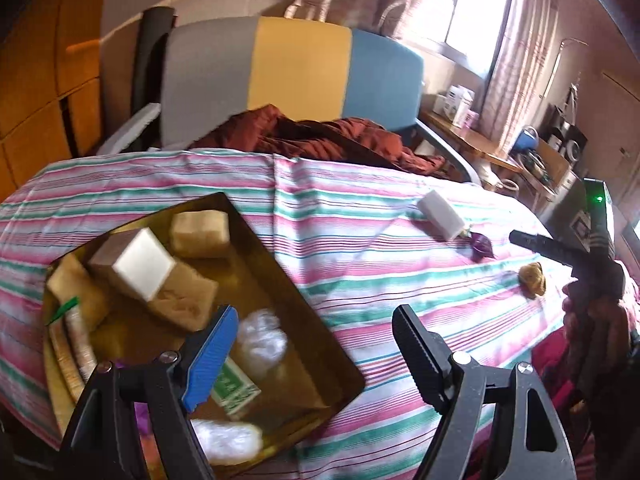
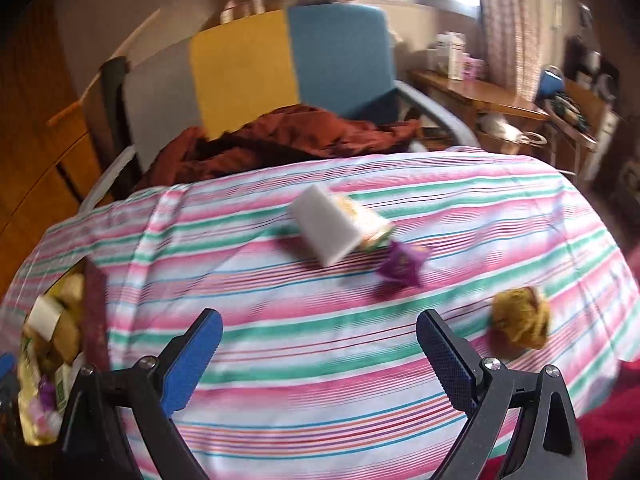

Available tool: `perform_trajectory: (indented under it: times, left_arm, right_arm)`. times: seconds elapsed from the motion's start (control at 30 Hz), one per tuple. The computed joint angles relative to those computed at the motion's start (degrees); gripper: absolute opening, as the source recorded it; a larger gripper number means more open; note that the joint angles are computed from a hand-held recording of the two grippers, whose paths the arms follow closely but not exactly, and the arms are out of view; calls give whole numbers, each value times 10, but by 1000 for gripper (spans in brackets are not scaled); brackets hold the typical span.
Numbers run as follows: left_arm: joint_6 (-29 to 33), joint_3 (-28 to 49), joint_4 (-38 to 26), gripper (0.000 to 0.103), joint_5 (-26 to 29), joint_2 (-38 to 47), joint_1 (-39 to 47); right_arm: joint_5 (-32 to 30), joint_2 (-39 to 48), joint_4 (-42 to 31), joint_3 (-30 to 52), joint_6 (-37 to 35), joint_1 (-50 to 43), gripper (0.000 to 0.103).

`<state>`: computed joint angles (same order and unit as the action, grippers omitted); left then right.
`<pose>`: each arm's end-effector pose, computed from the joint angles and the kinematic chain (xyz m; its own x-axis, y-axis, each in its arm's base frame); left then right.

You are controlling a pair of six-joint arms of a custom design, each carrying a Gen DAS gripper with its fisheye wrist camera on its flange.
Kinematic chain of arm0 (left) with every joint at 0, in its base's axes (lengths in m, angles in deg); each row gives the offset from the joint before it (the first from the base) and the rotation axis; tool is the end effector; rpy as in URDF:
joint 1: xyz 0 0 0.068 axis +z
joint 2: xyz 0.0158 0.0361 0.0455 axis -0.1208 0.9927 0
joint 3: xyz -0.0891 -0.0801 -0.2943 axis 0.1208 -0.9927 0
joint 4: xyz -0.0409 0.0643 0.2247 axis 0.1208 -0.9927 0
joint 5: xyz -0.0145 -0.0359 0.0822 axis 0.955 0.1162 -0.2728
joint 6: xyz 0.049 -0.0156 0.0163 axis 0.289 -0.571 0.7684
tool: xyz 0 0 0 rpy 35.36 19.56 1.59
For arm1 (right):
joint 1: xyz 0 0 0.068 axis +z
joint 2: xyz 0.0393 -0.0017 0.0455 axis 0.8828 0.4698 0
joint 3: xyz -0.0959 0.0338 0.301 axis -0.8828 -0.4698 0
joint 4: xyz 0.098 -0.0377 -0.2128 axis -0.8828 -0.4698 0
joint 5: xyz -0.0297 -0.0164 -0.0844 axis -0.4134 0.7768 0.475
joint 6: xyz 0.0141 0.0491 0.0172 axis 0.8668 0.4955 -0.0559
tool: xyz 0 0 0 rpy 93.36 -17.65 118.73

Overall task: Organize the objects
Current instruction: 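Move both open tools away from the tray toward the remaining items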

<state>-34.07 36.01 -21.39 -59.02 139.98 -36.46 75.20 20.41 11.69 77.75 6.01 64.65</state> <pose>0.1797 -0.0863 0.2962 -0.6799 -0.3052 -0.6667 -0.2472 0.9514 -0.1833 0.3471 0.0230 0.2911 -0.7409 -0.1154 -0.6616 -0.2335 0.9679 0.0927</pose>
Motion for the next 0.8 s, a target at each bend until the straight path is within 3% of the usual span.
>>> perform_trajectory:
  times: [0.2, 0.43, 0.8]
  left_arm:
    - [30, 56, 37, 80, 54, 85, 5]
    - [38, 149, 69, 80, 138, 217, 21]
    - [-16, 336, 63, 80, 283, 425, 71]
  right_arm:
    - [17, 55, 15, 46, 18, -93, 98]
    - [-31, 93, 14, 76, 147, -176, 100]
    - [-90, 103, -14, 86, 143, -176, 102]
